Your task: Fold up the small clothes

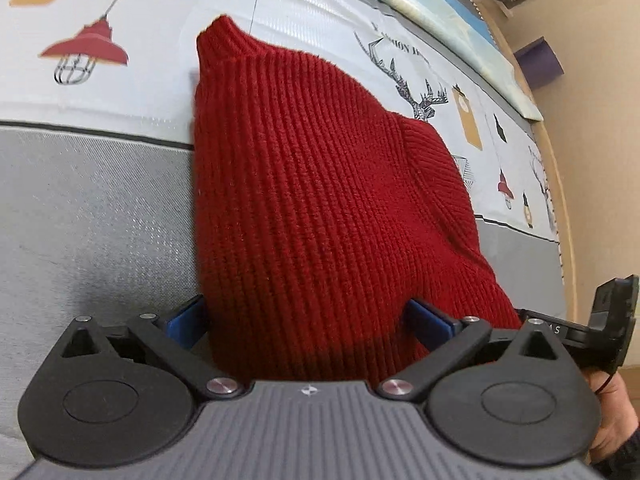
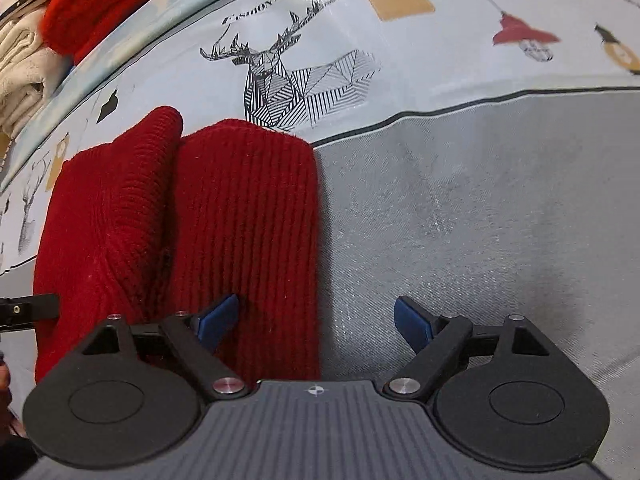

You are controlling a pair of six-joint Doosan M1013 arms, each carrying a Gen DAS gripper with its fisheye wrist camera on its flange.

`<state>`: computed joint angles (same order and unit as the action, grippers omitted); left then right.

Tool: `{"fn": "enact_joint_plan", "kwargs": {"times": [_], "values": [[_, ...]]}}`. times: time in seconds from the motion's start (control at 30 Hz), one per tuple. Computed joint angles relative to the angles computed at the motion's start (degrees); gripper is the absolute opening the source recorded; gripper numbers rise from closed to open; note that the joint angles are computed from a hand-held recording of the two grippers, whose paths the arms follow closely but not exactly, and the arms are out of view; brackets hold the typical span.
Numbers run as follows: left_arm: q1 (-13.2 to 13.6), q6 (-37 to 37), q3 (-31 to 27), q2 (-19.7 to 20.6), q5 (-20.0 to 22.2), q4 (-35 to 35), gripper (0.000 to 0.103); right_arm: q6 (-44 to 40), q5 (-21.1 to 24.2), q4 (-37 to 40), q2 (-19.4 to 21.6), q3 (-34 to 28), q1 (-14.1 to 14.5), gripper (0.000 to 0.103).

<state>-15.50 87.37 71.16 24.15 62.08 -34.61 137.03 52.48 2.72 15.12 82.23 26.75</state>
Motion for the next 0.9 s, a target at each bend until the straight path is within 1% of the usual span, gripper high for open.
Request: {"fn": "enact_joint_plan", "kwargs": {"times": [0.07,0.13,0.17,0.2,0.23,0.27,0.3,0.37,0.47,0.57,0.63,0.7,0.77,0.9], "values": [[0.01,-0.34,-0.36,0.38,0.35,-0.47,0.103,-0.81,-0.99,1.67,-0.04,0.38,-0.47,0.089],[-0.02,0.05,-0.67,0.63,0.32,-0.29,0.103,-2.35,-1.9,3.32,-0.02,0.61,-0.88,0.087],[-0.15,0.28,-0.83,0.73,0.07,-0.03,0.103,-3.75,-2.61,4.55,-0.06,0.78,-1.14,0.083],[-0.27,0.69,-0.89,0.71,-0.31,0.29,0.102,-5.39,-3.63,6.18,-0.19,1.07,-1.47,0.071],[-0.4,1.29,-0.91,0.63,-0.87,0.73,0.099,-7.48,-5.05,8.8,-0.37,1.54,-2.01,0.061],[-0.51,1.66,-0.93,0.48,-1.47,1.26,0.094,-10.14,-7.12,13.2,-0.58,2.19,-2.66,0.041],[-0.53,1.91,-0.93,0.33,-2.15,1.66,0.091,-10.88,-7.73,14.61,-0.53,2.18,-2.89,0.04],[-0.33,3.31,-0.9,-0.04,-3.61,2.08,0.08,-11.91,-7.48,13.29,-0.02,1.23,-2.43,0.037],[-0.13,4.71,-1.27,-0.54,-5.67,3.53,0.073,-12.54,-8.32,14.32,0.44,0.66,-2.5,0.031],[0.13,5.92,-1.74,-0.87,-7.24,5.52,0.071,-13.09,-9.07,13.39,1.47,-1.07,-1.91,0.023],[0.67,5.33,-2.01,-0.89,-7.88,6.24,0.071,-14.15,-10.65,13.98,2.13,-2.12,-1.48,0.016],[0.98,4.41,-2.32,-0.85,-8.76,8.18,0.07,-14.61,-11.75,14.32,3.04,-3.48,-1.01,0.016],[1.43,2.61,-2.38,-0.85,-9.27,9.7,0.07,-14.22,-11.85,13.71,4.48,-5.34,-0.48,0.016],[2.63,1.59,-2.92,-0.42,-8.55,10.24,0.071,-13.84,-11.05,12.08,6.81,-8.56,0.5,0.016]]}}
